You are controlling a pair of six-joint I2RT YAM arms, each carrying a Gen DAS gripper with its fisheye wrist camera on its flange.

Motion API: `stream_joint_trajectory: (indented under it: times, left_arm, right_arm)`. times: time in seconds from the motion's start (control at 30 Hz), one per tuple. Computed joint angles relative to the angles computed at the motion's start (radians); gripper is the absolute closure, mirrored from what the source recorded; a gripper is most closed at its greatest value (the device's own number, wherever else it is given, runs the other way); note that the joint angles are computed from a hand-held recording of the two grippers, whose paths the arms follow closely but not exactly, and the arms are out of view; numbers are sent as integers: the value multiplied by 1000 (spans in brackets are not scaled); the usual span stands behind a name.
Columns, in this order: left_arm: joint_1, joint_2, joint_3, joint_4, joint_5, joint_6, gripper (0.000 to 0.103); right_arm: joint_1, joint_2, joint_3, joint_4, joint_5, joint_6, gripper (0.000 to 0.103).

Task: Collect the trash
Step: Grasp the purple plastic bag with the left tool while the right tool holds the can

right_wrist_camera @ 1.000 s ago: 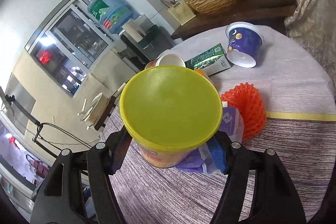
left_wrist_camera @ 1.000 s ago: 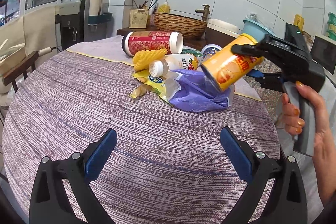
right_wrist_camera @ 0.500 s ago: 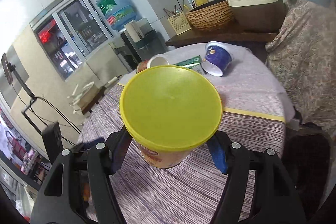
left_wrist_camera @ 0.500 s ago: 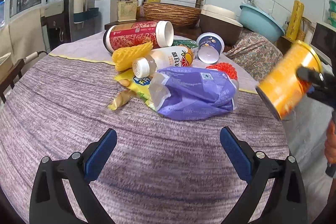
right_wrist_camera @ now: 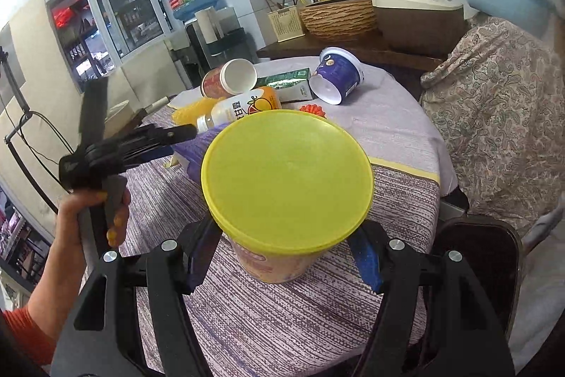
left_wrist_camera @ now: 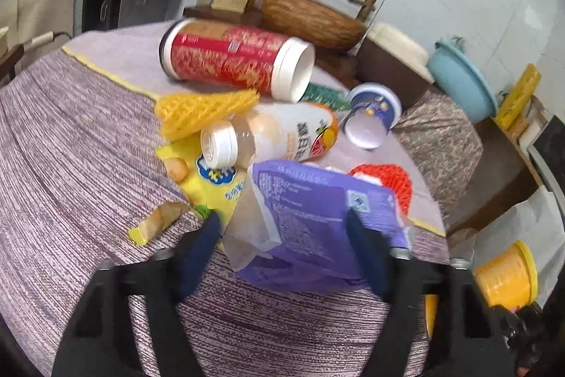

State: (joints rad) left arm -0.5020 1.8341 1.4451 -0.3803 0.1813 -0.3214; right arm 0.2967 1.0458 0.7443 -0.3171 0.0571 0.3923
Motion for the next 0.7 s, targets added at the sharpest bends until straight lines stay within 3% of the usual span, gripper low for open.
stream_joint_trajectory:
  times: [0.07,0.23,0.43,0.57,0.7]
  left_arm:
    - [-7,22,20,-22,3,-5,68]
    - [-9,-67,-115,79,-4,-32,83]
    - [4,-284,-347,222,-46,-33,84]
    - [24,-443,-460,252,-63,-39,84]
    - [-13,-586,-548,262,-168,-11,84]
  right_arm:
    - [8,0,-5,4,10,-1,36]
    - [7,0,-20,23,8,7,36]
    - [46,-9,-44,46,59,19,36]
    - [85,-33,-69,59,112,22,36]
    - [127,-69,-101,70,166,43,36]
